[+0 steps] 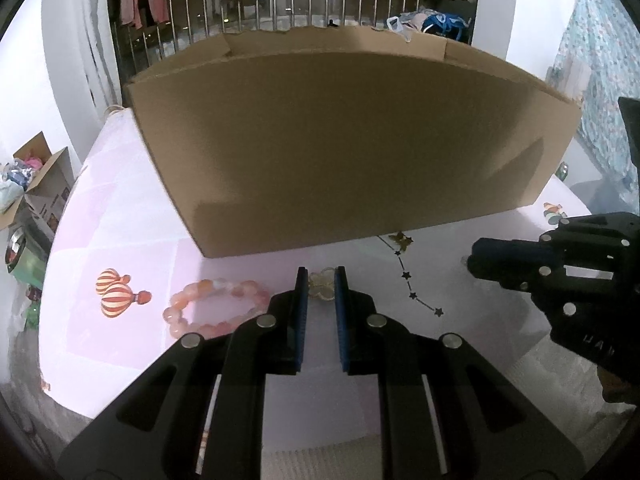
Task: Organize jewelry
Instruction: 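Carry the star charm with the right tool and open it above the box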
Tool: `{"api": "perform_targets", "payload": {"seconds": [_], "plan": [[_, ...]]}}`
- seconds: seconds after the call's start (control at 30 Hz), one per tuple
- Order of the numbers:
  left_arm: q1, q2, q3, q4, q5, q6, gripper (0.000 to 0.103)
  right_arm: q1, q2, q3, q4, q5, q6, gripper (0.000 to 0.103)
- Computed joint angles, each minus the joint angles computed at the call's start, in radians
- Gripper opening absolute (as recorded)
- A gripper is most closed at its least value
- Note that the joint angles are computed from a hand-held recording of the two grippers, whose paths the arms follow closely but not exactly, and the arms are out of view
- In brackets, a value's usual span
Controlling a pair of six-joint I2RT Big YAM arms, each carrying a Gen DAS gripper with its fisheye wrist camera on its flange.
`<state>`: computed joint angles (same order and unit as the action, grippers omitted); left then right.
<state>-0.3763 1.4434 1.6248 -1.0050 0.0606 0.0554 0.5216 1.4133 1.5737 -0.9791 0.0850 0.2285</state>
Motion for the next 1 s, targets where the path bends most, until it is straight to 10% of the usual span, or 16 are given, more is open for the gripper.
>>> {"api": "perform_targets", "payload": {"seconds": [0.63, 1.0], "plan": [[0.024, -0.102, 0.097, 0.087, 0.051, 0.043, 0.012, 0.011, -0.062, 0.114, 0.101, 0.068, -0.064, 0.005], [0.009, 0.093, 0.338, 0.026, 0.048, 0.065, 0.012, -0.063, 0.023, 0.224, 0.083, 0.108, -0.083, 0.005]]}}
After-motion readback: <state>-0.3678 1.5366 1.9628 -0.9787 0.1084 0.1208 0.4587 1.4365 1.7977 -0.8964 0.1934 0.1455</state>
